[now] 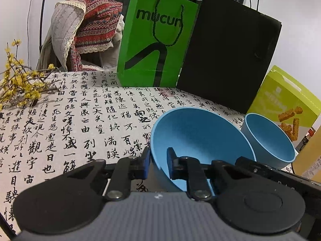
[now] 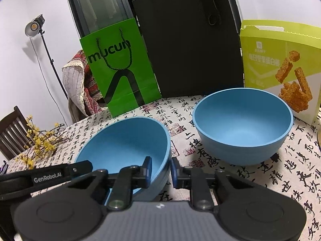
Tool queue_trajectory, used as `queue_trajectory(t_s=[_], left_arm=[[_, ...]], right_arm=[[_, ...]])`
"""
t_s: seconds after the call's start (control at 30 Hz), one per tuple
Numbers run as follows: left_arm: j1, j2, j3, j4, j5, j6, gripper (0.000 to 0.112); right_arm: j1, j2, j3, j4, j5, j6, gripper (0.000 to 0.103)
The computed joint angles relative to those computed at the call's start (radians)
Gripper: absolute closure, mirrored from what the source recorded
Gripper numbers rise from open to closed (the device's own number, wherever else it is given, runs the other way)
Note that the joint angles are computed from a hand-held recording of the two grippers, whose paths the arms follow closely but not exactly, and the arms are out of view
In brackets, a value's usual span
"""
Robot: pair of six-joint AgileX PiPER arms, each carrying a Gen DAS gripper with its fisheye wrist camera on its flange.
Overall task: Organize plates and bowls
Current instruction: 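Lift both held blue bowls up off the tablecloth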
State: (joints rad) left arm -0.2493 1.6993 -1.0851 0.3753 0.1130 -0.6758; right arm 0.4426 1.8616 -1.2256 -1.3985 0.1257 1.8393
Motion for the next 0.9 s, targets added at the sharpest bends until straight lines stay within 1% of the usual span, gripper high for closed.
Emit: queue_trajectory(t_s=[0.23,0.3,0.4,0.57,0.73,0.8,0.87,0.9], left_arm=[[-0.008,-0.006,0.007,0.152,-0.005,-0.143,0.094],[-0.007,-0.007,0.010,0.162,-0.012,-0.152,0.094],[-0.011,-0.010,0.013,0.248,-0.013,-0.235,0.094],[-0.018,-0.016,0.025,0.481,-0.020,-0.460,0.094],[-0.035,-0.027,0.040,0.821,-0.009,-0.785,0.094],[-0.044,-0.028,0.042,0.898,0.003,-0.855,0.094],[-0.049,-0.028,0.042,0.909,0.011,-0.862,0.094],[-0.050,-0.026,0.040,0.884,0.015,-0.835,0.094]], right_arm=[[0.000,-0.001,0.000,-0.004,-0.001,0.004,0.084],[0.000,-0.001,0.000,-0.004,0.001,0.004,0.084],[0.001,-0.004,0.002,-0.015,0.004,0.017,0.084],[0.001,-0.008,0.006,-0.054,0.006,0.056,0.084],[0.003,-0.021,0.025,-0.215,0.009,0.214,0.085],[0.003,-0.022,0.027,-0.235,0.012,0.233,0.085],[0.003,-0.023,0.029,-0.233,0.011,0.231,0.085],[0.004,-0.023,0.027,-0.210,0.013,0.207,0.085]])
